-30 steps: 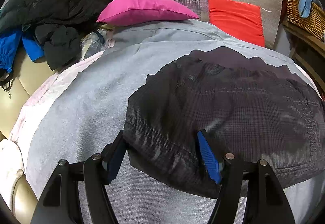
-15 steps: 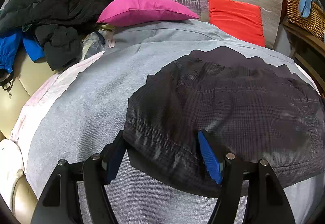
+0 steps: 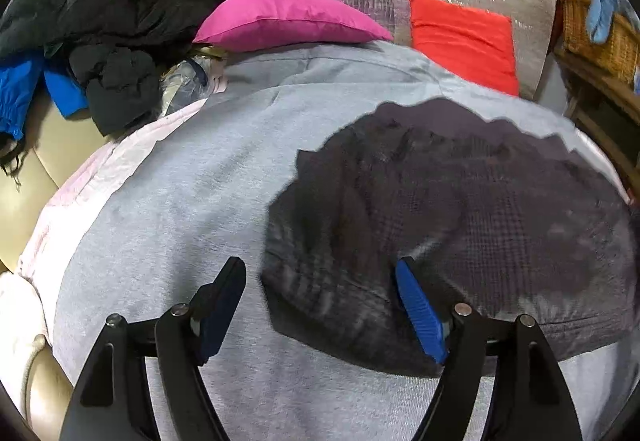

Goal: Fold large clothes
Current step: 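Press the folded jacket bundle down with both open grippers, then grasp the edge of the jacket bundle with both grippers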

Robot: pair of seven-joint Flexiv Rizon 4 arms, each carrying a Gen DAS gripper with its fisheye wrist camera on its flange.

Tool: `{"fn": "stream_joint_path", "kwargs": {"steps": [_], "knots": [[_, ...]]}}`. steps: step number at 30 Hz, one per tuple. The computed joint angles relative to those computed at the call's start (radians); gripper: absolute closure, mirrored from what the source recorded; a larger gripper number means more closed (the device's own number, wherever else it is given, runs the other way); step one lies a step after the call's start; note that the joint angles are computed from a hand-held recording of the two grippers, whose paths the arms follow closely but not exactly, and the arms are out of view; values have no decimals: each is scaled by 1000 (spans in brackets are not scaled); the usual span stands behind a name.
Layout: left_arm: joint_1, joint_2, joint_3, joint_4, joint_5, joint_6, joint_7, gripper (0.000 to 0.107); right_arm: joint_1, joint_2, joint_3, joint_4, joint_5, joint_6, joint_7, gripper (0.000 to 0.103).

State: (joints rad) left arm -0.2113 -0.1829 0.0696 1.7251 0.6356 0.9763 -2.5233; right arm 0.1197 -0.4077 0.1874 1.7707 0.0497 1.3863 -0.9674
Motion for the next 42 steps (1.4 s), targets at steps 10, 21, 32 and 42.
{"fn": "stream_joint_path", "kwargs": {"steps": [10, 21, 32, 42], "knots": [[145, 1, -16, 126, -331, 214, 177, 19, -237, 1, 182, -124, 481, -113, -203, 22], [136, -75, -42, 179, -649, 336, 403, 51, -152, -84, 101, -258, 569, -185, -289, 48], [127, -44, -46, 241, -776, 341, 372, 25, -208, -83, 172, -263, 608, -179, -317, 31], [180, -68, -204, 336, -1140, 516, 604, 38, -121, -96, 107, -260, 534, -168, -273, 30]]}}
